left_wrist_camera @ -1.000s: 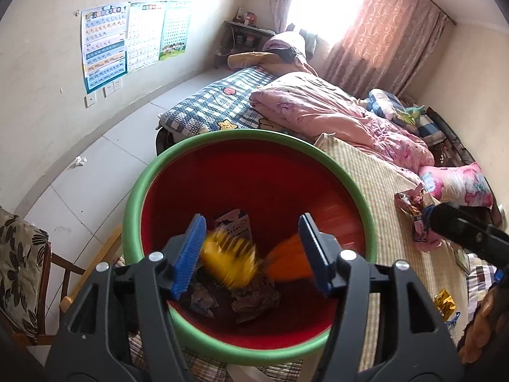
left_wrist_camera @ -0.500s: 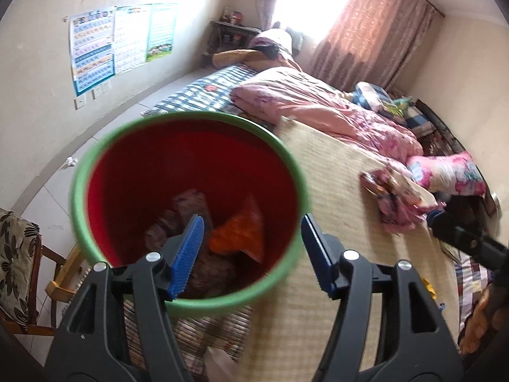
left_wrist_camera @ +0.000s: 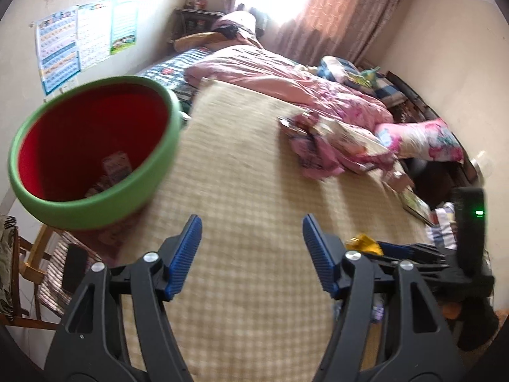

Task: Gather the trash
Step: 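Grasp the blue Oreo wrapper with the left tool while the right tool grasps a yellow wrapper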

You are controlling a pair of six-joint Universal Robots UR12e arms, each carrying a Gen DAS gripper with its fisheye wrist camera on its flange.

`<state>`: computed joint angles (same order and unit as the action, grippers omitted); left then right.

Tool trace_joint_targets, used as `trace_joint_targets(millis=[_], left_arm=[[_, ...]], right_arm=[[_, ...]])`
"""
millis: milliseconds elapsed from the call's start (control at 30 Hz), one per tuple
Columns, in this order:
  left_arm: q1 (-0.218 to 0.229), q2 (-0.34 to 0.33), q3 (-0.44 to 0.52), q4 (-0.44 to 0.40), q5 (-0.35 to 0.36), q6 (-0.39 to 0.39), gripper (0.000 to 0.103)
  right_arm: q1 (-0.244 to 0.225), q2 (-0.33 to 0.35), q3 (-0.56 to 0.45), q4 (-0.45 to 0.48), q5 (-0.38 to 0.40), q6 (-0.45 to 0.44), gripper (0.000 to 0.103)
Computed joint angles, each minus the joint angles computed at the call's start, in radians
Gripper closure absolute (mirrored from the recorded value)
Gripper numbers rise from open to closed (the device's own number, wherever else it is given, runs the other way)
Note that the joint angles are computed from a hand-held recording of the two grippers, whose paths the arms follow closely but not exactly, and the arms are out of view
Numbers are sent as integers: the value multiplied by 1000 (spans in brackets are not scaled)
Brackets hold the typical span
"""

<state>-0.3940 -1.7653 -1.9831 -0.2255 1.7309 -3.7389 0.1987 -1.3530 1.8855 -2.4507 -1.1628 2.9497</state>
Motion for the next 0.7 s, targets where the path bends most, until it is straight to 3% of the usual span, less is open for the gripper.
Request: trace_joint_targets(millis=[267,467,633,700], left_arm=[[-49,-44,46,10,-125,107,29],[-79,-91,99,-50,-224,228,27],[-93,-127,141,-165,-280,310,27],[-100,-136,155,-218,-276,336,49]], right_arm=[[-36,-12,20,-43,41,-29,83],[-65,-15,22,-70,70,-7,83],[-74,-8,18,-80,94,13,81],[-82,-5,17,-72,116,17,77]])
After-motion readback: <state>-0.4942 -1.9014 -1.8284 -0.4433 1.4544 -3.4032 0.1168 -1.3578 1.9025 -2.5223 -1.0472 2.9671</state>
